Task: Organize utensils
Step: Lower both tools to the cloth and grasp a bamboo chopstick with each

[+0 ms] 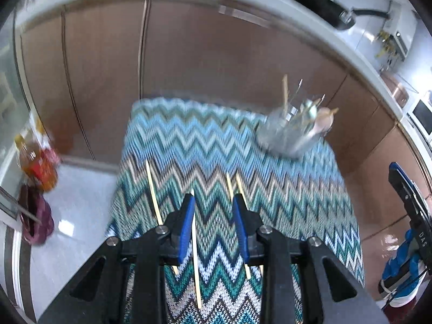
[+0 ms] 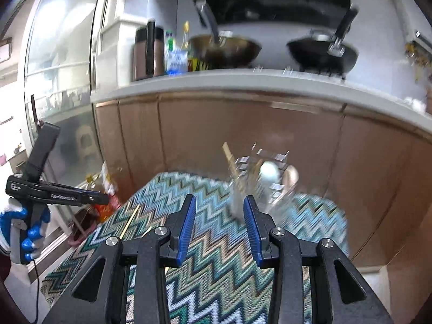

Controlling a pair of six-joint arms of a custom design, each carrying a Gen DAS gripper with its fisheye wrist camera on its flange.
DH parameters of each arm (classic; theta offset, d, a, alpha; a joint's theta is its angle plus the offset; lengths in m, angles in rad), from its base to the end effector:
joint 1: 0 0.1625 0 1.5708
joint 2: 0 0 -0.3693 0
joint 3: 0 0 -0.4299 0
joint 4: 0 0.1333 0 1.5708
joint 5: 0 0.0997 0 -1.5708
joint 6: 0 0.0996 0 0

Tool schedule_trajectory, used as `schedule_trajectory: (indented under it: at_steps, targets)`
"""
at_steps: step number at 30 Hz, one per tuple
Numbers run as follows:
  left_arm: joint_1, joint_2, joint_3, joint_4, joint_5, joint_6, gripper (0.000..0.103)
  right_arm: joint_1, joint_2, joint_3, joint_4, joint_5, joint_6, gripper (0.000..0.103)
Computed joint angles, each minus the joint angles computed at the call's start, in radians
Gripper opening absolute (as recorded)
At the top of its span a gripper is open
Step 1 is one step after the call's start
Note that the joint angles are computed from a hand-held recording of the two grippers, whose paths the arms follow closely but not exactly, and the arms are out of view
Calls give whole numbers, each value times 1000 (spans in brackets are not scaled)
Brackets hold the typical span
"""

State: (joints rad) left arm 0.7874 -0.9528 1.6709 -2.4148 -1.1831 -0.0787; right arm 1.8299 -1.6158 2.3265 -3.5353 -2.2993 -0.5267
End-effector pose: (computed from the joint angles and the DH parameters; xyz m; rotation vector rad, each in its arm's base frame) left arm -0.3363 -0.5799 0.1017 0.9389 2.6544 -0.3922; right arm 0.1700 -0.3800 0.3225 0.2493 -2.0093 1.3018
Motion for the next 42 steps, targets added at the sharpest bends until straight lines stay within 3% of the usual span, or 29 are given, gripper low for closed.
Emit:
schedule_trajectory:
  at_steps: [10,16,21,25,36,42]
  targets:
    - [61,165,-158,194,-22,-41,27,-163,44,-25,222,172,156,35]
    - [98,258,-266,288,-28,-63,27,-228,119,-89,340,234,201,33]
    - [115,300,-312,323,-40,-42,22,-257,191,-167,449,248,237,30]
    - [127,323,-341,359,-50,-49,17,-277,260,-251,546,256,266,20]
    - [151,376,-462,503,-103,-73,16,-302,393,-456,810,230,380,19]
    - [136,392,-473,520,-61,-60,12,-294,438,-517,877,178,395,17]
